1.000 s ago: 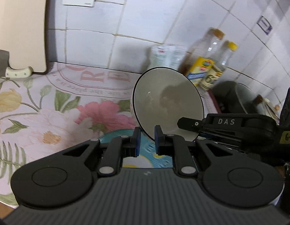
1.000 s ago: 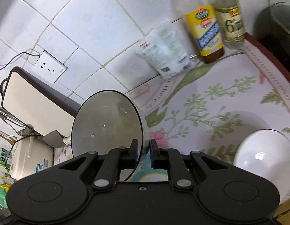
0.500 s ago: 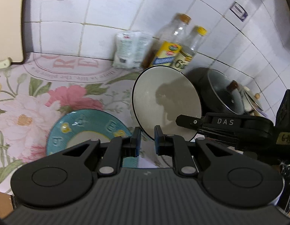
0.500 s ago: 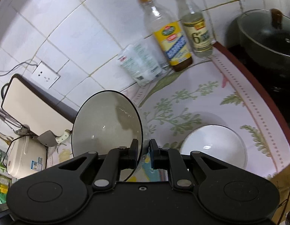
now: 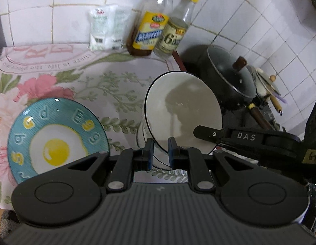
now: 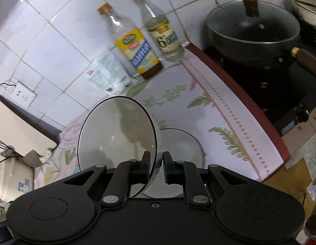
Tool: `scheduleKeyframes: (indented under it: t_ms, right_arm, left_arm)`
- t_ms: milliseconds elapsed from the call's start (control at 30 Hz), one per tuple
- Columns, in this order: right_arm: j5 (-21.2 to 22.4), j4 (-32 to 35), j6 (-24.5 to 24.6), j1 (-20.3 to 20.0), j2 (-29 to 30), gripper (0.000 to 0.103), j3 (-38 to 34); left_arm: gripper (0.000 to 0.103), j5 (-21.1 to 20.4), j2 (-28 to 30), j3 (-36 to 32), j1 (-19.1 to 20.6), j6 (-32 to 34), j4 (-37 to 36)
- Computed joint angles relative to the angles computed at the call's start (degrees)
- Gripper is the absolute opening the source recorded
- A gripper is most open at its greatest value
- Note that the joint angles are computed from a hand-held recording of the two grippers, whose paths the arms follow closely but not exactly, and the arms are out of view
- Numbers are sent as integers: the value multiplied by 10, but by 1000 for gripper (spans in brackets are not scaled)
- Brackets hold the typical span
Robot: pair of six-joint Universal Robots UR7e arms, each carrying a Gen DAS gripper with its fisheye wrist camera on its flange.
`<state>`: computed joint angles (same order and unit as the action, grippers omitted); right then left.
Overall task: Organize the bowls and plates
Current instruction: 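Lift the third white bowl with the left gripper and carry it over the nested bowls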
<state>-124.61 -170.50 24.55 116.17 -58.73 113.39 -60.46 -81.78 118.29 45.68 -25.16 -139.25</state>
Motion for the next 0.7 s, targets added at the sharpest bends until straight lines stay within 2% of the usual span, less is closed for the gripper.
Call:
scheduleKeyframes:
  t_ms: [200,700]
  right_arm:
    - [-22,4,-14,-7,-6,17,11]
    - [-31,-8,-53,-25,-9,18,29]
  left_arm:
    - [13,-5,25,-3,1,-10,5]
    - [13,15,70,-30,-3,-24,52]
